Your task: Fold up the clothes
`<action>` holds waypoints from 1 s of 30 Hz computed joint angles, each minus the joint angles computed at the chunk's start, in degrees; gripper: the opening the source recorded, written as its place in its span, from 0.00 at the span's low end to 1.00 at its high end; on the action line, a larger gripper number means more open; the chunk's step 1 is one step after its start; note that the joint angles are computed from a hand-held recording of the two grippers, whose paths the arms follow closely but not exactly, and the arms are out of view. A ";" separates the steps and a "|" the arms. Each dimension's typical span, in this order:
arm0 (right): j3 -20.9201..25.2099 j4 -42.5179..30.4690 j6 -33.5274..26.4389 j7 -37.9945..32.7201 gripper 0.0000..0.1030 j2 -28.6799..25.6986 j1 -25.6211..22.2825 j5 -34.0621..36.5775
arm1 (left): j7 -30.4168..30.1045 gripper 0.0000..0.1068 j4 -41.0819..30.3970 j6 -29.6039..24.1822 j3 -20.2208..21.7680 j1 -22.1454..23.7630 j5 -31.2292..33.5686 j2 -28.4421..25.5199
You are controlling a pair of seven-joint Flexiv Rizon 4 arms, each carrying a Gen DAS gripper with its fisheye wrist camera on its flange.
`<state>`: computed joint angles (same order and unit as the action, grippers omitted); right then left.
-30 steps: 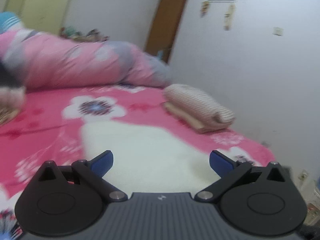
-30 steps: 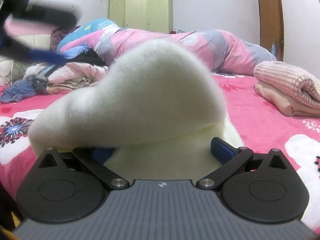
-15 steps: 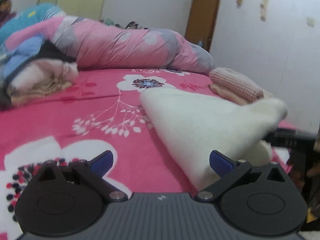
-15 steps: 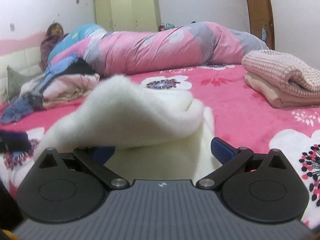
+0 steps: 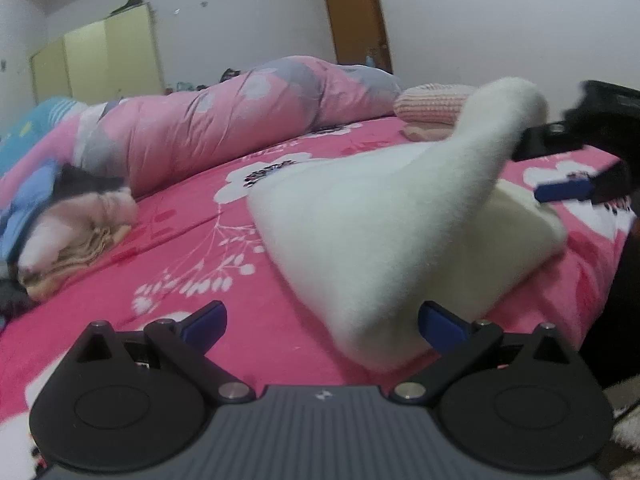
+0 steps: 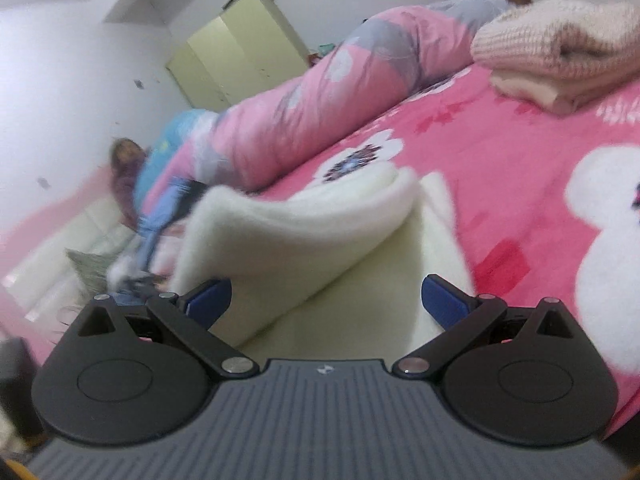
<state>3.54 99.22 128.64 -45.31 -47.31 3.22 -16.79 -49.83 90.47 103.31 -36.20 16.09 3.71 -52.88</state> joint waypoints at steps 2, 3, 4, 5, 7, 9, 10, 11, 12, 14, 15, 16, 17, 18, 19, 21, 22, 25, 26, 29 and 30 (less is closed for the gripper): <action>4.05 0.15 2.75 3.73 0.99 -1.35 -4.10 -4.48 | -0.89 0.95 0.19 0.93 0.32 -0.22 -0.45 0.07; 5.39 0.16 4.71 5.67 0.99 -2.16 -5.68 -6.87 | -1.50 0.93 0.06 1.48 1.11 -0.78 -0.70 0.15; 6.31 -0.03 6.87 7.55 0.99 -3.18 -6.89 -9.37 | -2.02 0.89 -0.22 1.47 1.55 -1.08 -0.83 0.14; 6.52 -0.18 8.29 8.85 0.99 -3.78 -7.42 -11.19 | -2.35 0.87 -0.56 0.71 1.20 -0.87 -0.85 -0.01; 6.10 -0.72 10.38 10.52 0.99 -4.44 -7.50 -13.77 | -2.41 0.78 -1.21 -1.16 -0.06 -0.16 -1.13 -0.37; 4.71 -1.71 10.71 11.49 0.99 -4.58 -6.31 -13.57 | -1.77 0.74 -1.64 -1.59 -0.36 -0.17 -1.28 -0.62; 3.90 -2.19 10.40 12.05 0.99 -4.54 -5.60 -13.10 | -1.46 0.70 -1.59 -1.40 -0.32 -0.26 -1.26 -0.68; 3.08 -2.70 9.09 12.99 0.99 -4.33 -4.79 -12.13 | -1.27 0.68 -1.32 -1.02 -0.33 -0.27 -1.18 -0.71; 2.55 -3.12 7.27 14.22 0.99 -4.02 -4.23 -11.14 | -1.25 0.64 -1.02 -0.68 -0.16 -0.38 -1.16 -0.62; 3.12 -4.59 4.69 17.75 0.93 -4.27 -4.62 -10.98 | -1.47 0.58 -0.58 -0.22 0.53 -0.85 -1.21 -0.35; 4.08 -5.43 4.19 20.06 0.81 -4.77 -5.59 -12.10 | -1.77 0.55 -0.59 -0.03 1.30 -1.43 -1.46 -0.19; 5.04 -6.31 3.73 22.53 0.74 -5.35 -6.70 -13.87 | -2.14 0.55 -0.82 0.01 2.11 -2.09 -1.82 -0.12; 5.39 -6.79 2.45 24.71 0.66 -5.42 -7.28 -15.23 | -2.50 0.55 -1.10 -0.06 2.74 -2.64 -2.16 -0.10; 5.32 -7.04 0.93 26.25 0.59 -5.25 -7.49 -16.16 | -2.86 0.55 -1.38 -0.13 3.38 -3.18 -2.50 -0.09; 5.35 -7.56 -0.90 27.56 0.55 -5.13 -7.76 -17.54 | -3.09 0.52 -1.73 -0.33 3.86 -3.63 -2.76 -0.16; 5.57 -9.45 -5.34 29.19 0.38 -5.02 -8.22 -20.54 | -2.56 0.37 -1.97 -0.80 2.25 -2.71 -2.04 -0.83; 4.83 -10.01 -5.06 27.52 0.33 -4.55 -7.64 -20.89 | -2.09 0.26 -1.67 -0.43 1.71 -2.36 -1.41 -0.87; 3.05 -12.05 -4.23 22.33 0.24 -3.37 -6.33 -22.41 | -1.00 0.23 -0.78 2.69 3.57 -3.49 0.81 -0.24; 2.63 -12.89 -4.03 20.69 0.23 -3.08 -6.06 -23.15 | -0.95 0.22 -0.66 3.50 4.41 -4.01 1.41 -0.09; 0.08 -10.95 -2.16 14.62 0.22 -1.71 -4.55 -21.99 | -1.54 0.22 -0.90 4.01 7.08 -5.84 1.87 0.20; -0.98 -9.06 -3.77 13.24 0.22 -1.30 -3.92 -20.49 | -1.54 0.22 -0.98 3.76 7.19 -5.86 2.18 0.09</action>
<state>2.56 90.16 124.87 -32.07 -48.61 -0.70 -37.28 -51.38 89.49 107.07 -29.02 10.23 5.90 -52.79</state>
